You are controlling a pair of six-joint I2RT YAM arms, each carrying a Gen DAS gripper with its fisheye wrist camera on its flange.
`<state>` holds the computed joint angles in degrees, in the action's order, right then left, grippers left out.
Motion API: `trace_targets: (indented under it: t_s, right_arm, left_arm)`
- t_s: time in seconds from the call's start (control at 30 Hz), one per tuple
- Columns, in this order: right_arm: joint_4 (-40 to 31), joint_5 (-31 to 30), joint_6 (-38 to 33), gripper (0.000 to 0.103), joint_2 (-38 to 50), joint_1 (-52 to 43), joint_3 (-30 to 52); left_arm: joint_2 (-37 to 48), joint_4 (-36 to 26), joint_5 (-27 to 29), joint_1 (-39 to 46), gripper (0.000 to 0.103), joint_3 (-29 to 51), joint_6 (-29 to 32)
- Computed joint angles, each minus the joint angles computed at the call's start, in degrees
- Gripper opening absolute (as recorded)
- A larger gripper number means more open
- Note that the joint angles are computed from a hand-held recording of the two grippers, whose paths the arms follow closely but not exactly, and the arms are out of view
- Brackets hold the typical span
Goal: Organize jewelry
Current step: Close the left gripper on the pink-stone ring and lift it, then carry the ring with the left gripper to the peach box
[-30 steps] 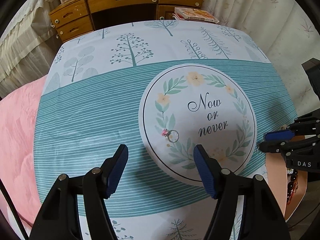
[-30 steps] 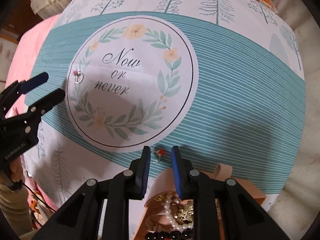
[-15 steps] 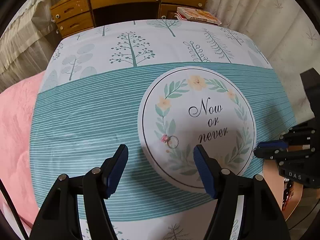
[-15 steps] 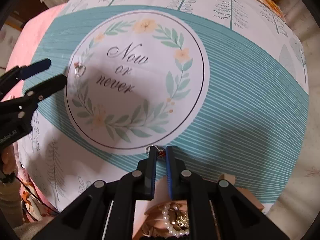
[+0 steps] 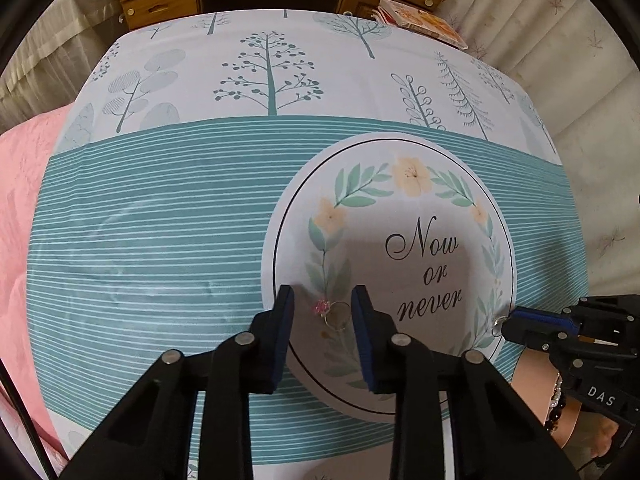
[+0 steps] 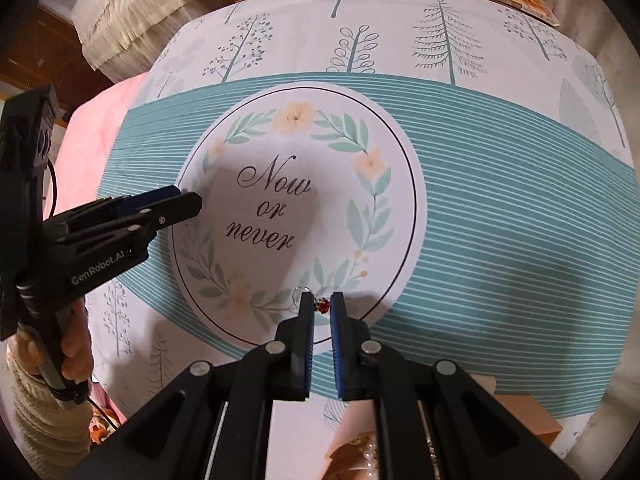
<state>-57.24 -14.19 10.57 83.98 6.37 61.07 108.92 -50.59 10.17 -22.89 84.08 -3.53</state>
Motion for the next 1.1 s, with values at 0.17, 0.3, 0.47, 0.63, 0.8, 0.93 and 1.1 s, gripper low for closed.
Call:
trace_targets:
  t_s: [0.17,0.3,0.47,0.63,0.8,0.93,1.1]
  right_arm:
    - [0.3,-1.2,0.0,0.008,0.8,-0.7,0.6]
    - [1.1,-2.3,-0.4,0.008,0.2,-1.7,-0.3]
    - [1.1,-3.2,-1.1,0.008,-1.6,-2.8,-1.3]
    - [0.4,-4.0,-1.3,0.008,-5.2,-4.0,-2.4]
    - [-2.1,-6.6,-1.8,0.008,-13.2,-6.7,-3.6]
    - [-5.9,-9.0,-3.1,0.008,-21.3,-9.9,-4.4]
    - [-14.7,-13.1,-9.0,0.008,-32.4,-18.0,-5.2]
  left_arm:
    - [0.7,-0.9,-0.9,-0.5,0.015,0.8,-0.3]
    - [0.9,-0.9,-1.3,-0.5,0.007,1.0,-0.5]
    - [-0.9,1.1,-1.4,-0.7,0.006,-1.1,-0.8]
    - [-1.9,1.7,-1.2,-1.5,0.006,-1.2,-1.5]
    - [-6.6,0.6,-0.4,-3.9,0.006,-2.6,-1.8]
    - [-12.2,-0.4,1.3,-7.2,0.006,-5.0,-2.6]
    - [-19.7,-1.5,2.6,-14.4,0.006,-7.4,-4.6]
